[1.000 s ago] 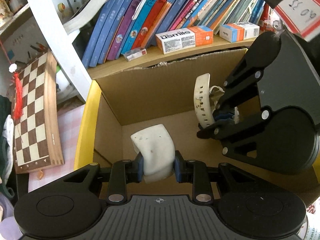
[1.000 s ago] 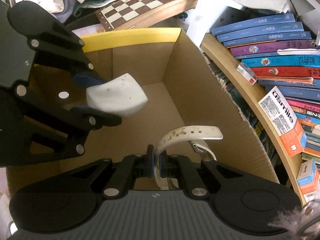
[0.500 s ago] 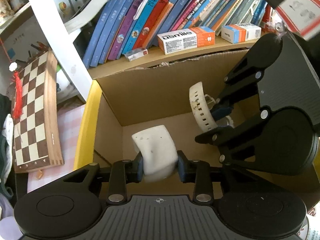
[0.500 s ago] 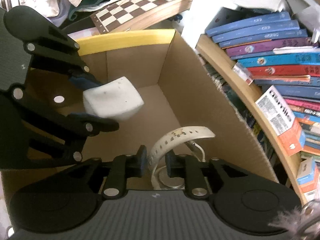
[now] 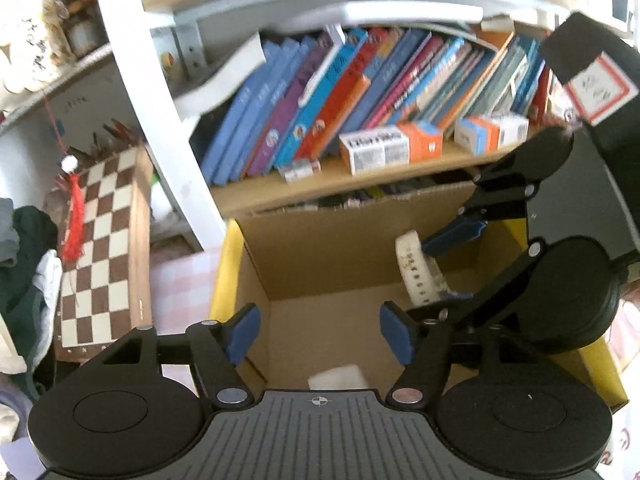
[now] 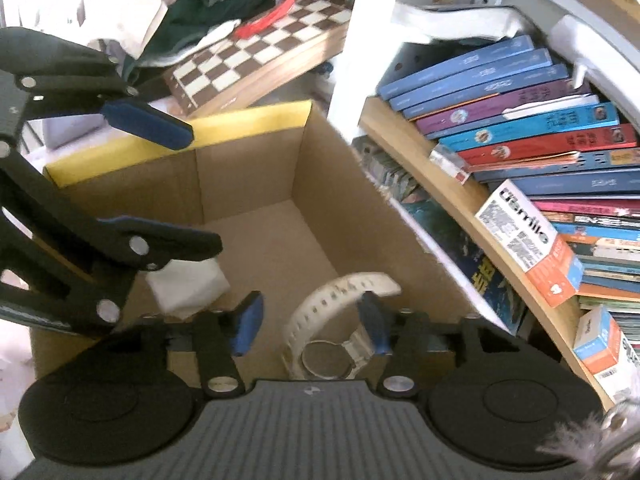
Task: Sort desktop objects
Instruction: 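Open the left tool dropping the cube while the right tool drops the watch into the box, then withdraw both tools from the yellow box back toward the desk items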
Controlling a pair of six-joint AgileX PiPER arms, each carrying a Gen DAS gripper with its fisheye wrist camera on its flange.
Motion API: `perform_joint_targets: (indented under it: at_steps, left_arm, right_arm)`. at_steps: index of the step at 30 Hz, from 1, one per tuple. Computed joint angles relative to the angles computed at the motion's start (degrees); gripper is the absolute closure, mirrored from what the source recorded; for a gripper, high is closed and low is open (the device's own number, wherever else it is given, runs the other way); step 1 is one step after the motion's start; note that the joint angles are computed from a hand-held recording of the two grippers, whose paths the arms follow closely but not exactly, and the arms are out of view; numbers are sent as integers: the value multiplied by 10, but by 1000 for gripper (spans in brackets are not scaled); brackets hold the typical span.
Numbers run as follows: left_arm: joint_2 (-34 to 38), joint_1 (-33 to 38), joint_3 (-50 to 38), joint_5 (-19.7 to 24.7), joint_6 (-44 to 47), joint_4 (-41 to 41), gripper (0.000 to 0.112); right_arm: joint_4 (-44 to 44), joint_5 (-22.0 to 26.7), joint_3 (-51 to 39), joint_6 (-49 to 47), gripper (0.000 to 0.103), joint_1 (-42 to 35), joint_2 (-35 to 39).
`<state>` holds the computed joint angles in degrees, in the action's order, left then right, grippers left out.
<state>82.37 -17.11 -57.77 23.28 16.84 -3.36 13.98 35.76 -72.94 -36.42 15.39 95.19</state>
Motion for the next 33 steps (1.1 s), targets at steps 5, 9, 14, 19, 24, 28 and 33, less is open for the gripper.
perform_joint_targets:
  at_steps: [5, 9, 14, 19, 24, 28, 33]
  left_arm:
    - [-45, -5, 27, -13, -19, -2, 41]
    - [-82, -7, 42, -20, -16, -7, 39]
    - [-122, 1, 59, -26, -9, -26, 39]
    - [-160, 9, 82, -31, 9, -56, 39]
    - [-203, 34, 99, -21, 100, -147, 38]
    - [-238, 74, 109, -1, 208, -248, 30]
    - [-275, 157, 116, 66, 369, -403, 29]
  right_arm:
    - [6, -3, 15, -5, 42, 2, -22]
    - [-34, -24, 32, 23, 33, 21, -43]
    - [-67, -32, 41, 62, 31, 37, -67]
    - [-105, -30, 46, 111, 31, 55, -94]
    - [-172, -24, 59, 199, 31, 88, -135]
    - [-236, -13, 75, 283, 30, 122, -177]
    - [-331, 22, 86, 407, 29, 180, -224]
